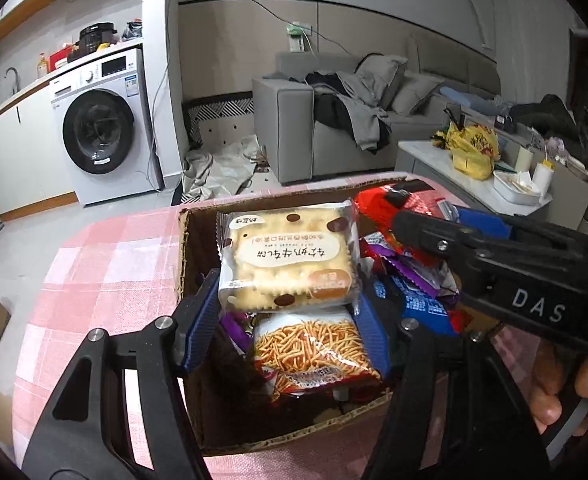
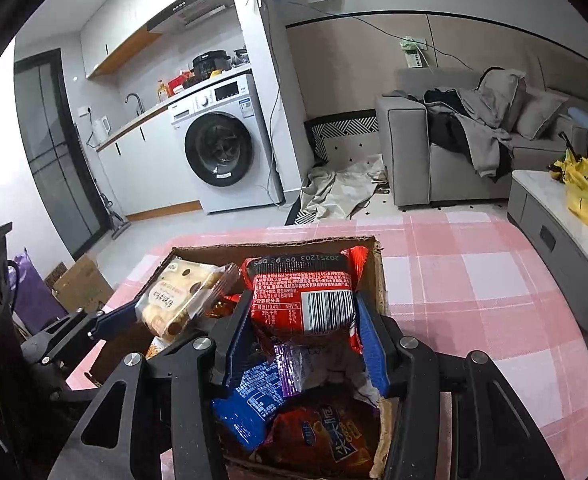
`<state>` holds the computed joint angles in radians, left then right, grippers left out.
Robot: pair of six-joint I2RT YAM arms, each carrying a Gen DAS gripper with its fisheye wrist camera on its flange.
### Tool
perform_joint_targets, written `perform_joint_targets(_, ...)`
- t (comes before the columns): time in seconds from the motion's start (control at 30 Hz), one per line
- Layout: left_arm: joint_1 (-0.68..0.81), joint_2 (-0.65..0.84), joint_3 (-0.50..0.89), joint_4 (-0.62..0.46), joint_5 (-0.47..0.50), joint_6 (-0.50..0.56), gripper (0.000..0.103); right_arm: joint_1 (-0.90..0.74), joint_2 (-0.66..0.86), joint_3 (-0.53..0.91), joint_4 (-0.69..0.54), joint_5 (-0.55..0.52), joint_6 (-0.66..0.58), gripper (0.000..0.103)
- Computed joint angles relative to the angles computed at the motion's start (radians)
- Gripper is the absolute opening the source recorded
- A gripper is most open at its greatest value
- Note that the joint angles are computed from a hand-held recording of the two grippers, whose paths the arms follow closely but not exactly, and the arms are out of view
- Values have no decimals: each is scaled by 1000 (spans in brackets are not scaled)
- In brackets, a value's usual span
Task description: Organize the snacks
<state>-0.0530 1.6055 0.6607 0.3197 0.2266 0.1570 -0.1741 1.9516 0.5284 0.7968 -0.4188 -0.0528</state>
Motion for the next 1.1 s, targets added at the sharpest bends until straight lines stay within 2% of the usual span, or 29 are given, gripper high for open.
perform_joint_targets(0.1,-9,12,7,5,-2,-12,60,-2,2,6,-8,-17,-8,51)
perform_joint_targets(0.23,-9,-16,16,-36,6,-15,60,-25,-7,-8,-2,-73,-16,60)
perform_joint_targets(0.27,-6,-25,14,-39,7,-22,61,-33,-15,-14,-6,-84,-24,65)
perform_joint_targets(0.37,30,-61,4,-67,38,-17,68,-73,-43,-46,6,-144,-44,80)
perform_joint_targets(0.47,75,-119,-32,-82,105,-12,83,-100,-85,-97,36,-148,-54,94)
perform_joint_targets(0.53,93,-179,-79,-81,104,3,93,-124,-114,-126,38,-173,-69,99)
perform_joint_targets(0.6,110,-241,-119,-91,117,24,103,-156,-144,-144,4,-211,-87,101)
perform_joint_targets(0.77,187,-434,-208,-175,200,44,103,-201,-212,-212,-20,-269,-138,103)
perform_joint_targets(0.87,244,-554,-257,-244,239,69,103,-228,-249,-277,23,-313,-157,103)
perform_joint_targets(1.1,444,-765,-314,-429,418,151,103,-326,-329,-408,87,-436,-204,103)
